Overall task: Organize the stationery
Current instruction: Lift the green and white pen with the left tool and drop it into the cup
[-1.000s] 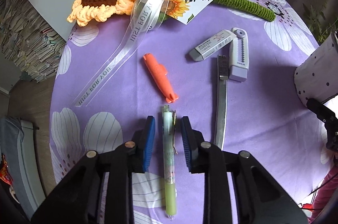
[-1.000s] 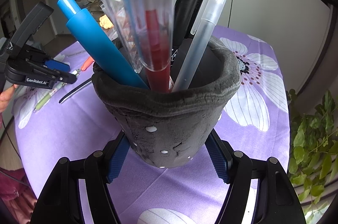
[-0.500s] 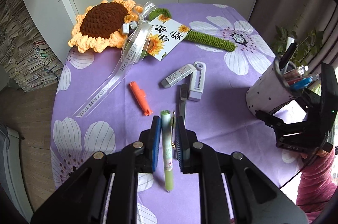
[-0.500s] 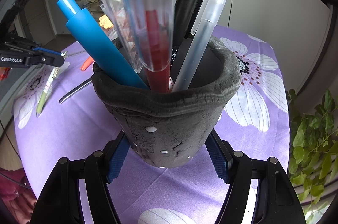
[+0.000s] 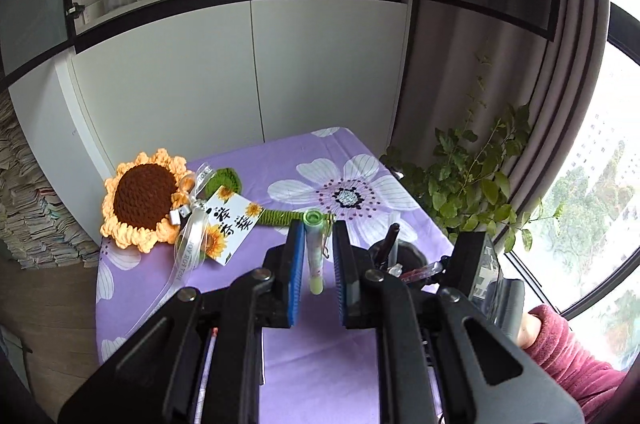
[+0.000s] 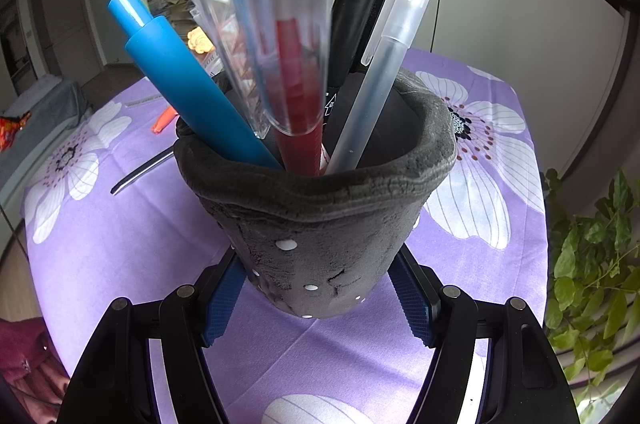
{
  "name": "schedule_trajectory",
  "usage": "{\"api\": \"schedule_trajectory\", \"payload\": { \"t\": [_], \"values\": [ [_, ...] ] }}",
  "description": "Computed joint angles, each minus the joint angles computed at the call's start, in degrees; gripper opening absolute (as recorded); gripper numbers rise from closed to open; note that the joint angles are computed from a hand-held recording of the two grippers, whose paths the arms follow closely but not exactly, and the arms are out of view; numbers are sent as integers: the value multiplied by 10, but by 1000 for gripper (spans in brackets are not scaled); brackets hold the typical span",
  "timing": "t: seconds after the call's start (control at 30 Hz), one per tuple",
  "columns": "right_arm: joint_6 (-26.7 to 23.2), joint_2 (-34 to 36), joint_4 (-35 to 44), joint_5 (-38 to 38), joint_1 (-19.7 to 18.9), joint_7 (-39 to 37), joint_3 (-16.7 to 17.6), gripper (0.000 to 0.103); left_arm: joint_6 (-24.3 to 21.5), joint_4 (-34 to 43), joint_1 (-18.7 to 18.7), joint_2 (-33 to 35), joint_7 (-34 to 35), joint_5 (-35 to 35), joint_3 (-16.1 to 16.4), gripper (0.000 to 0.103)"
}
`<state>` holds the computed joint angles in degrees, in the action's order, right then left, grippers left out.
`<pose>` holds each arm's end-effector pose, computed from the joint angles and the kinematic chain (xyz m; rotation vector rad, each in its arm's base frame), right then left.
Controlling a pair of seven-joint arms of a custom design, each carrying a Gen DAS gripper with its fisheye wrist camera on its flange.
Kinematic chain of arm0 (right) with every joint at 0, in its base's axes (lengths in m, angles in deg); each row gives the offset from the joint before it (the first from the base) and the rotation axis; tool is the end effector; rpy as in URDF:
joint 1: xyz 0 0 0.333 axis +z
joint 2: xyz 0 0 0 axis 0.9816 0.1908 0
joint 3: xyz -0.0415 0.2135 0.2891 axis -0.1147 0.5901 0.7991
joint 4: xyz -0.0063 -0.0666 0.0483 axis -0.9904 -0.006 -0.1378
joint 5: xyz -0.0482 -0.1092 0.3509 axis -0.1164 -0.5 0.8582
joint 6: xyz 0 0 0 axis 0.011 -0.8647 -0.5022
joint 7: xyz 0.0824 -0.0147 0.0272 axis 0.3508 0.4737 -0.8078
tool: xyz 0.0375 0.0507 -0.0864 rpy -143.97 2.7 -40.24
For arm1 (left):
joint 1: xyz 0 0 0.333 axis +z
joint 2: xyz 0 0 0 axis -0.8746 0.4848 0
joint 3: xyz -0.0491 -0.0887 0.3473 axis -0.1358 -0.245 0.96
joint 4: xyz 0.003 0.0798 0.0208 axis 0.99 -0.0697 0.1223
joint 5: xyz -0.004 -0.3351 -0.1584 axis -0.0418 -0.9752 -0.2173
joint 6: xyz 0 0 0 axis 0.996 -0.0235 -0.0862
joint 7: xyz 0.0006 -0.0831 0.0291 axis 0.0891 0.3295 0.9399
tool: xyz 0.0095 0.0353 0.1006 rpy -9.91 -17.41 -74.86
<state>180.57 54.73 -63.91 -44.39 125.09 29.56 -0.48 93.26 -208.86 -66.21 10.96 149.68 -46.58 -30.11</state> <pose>0.5128 0.2473 0.3755 -1.9214 1.5002 -0.6118 0.5350 -0.0681 0.5722 -1.0876 2.2826 -1.1407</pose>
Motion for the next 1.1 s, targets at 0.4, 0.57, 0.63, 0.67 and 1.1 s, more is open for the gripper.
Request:
{"api": "schedule_trajectory", "payload": {
  "t": [0.4,0.57,0.63,0.67,1.1],
  "values": [
    [1,0,0,2,-1,-2,2,72,-54,27,-5,27,-49,64,-23,12],
    [1,0,0,5,1,-3,0,72,-32,16,-6,47,-85,129,-36,13],
    [1,0,-1,5,1,-4,0,72,-32,16,-5,55,-105,153,-40,13],
    [1,0,0,6,1,-4,0,72,-33,16,-3,58,-113,163,-41,13],
    [3,-3,-3,2,-12,-4,12,72,12,22,29,75,-140,144,-37,63]
  ]
}}
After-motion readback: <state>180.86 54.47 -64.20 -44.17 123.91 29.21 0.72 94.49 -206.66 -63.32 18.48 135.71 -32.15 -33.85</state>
